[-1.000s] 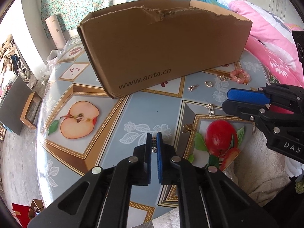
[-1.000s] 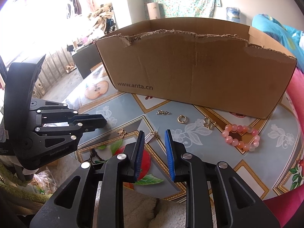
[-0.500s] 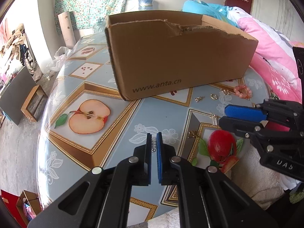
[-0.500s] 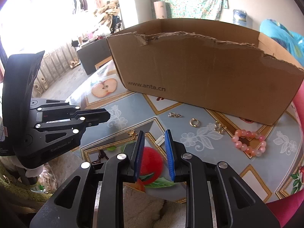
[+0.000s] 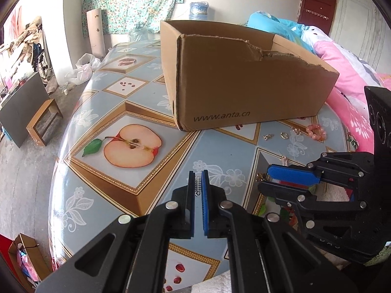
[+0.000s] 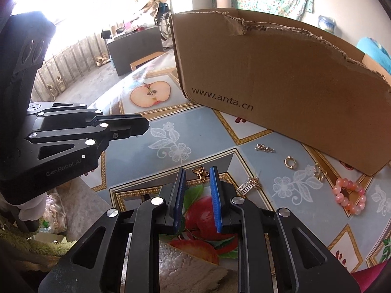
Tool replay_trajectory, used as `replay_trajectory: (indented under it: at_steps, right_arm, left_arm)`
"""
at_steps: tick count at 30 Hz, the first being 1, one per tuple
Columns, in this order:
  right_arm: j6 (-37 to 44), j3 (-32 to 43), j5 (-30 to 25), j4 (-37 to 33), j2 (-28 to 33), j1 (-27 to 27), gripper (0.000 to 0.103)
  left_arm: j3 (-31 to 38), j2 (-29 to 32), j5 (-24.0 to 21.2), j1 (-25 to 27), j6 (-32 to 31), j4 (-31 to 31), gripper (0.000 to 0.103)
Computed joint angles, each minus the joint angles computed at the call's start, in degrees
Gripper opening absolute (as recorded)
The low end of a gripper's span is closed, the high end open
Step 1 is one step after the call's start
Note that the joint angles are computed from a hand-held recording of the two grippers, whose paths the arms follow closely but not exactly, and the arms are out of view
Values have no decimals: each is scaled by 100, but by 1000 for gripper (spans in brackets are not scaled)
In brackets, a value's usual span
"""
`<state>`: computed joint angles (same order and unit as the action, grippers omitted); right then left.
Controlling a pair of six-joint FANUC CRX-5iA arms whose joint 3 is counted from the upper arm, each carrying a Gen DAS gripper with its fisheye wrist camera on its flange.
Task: Organize jewelry
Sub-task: 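Grasp the small gold charm with the right gripper while the left gripper holds the silver charm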
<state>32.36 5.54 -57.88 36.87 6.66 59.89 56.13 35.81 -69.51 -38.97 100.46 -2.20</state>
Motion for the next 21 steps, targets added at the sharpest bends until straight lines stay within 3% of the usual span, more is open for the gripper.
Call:
replay_trajectory:
  at_steps: [15,19,21]
  right_arm:
    - [139,141,-105,105,144,5,6]
    - [279,206,-95,9,148,-7,10]
    - [322,233,-110,88,199,-10,18]
  left_arm:
    - [-284,-136,173,73,34,105,4]
    - [-301,-148,191,77,33,102,4]
    - [-298,-147,188,82,29,105,4]
